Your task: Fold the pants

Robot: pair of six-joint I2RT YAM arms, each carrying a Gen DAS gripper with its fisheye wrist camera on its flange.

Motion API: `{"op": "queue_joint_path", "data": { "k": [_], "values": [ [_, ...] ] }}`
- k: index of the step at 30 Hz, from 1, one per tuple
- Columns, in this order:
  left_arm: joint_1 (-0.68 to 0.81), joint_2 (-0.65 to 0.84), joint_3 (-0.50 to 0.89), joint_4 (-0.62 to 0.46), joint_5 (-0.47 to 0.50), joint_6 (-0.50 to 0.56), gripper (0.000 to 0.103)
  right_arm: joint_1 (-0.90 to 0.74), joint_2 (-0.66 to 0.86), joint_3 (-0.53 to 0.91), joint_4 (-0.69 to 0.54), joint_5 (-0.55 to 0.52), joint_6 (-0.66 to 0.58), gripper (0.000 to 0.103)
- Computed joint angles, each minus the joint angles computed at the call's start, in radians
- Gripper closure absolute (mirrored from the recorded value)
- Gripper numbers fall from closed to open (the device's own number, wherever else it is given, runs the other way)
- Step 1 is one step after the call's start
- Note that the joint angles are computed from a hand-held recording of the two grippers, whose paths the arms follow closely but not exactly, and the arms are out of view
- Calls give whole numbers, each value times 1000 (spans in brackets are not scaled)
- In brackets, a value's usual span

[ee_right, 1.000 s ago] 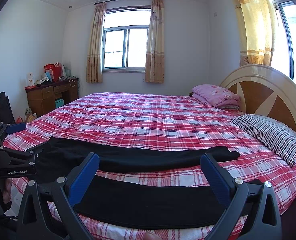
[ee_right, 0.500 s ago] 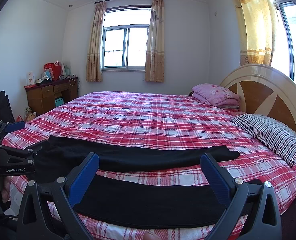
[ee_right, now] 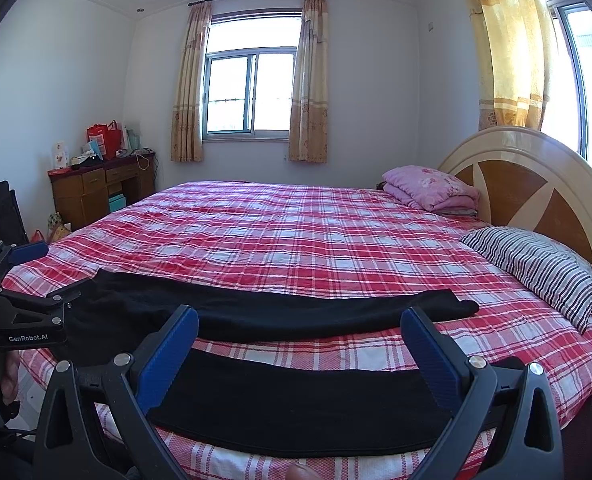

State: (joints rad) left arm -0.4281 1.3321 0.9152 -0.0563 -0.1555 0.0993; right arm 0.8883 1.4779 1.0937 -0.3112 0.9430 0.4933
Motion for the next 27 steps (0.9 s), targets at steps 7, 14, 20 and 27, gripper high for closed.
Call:
{"op": "queue_joint_path", "data": {
  "k": [7, 14, 20, 27],
  "values": [
    [3, 13, 3, 2, 4, -3, 0, -9, 7, 1, -1, -11, 1, 1],
    [2, 35, 5, 5, 3, -6, 0, -21, 26, 2, 3, -28, 7, 1],
    [28, 119, 28, 36, 5, 5, 0, -54, 56, -5, 19, -75, 9, 1],
    [225, 423, 264, 37, 58, 21, 0, -115, 98, -44, 78, -96, -1, 1]
  ]
}}
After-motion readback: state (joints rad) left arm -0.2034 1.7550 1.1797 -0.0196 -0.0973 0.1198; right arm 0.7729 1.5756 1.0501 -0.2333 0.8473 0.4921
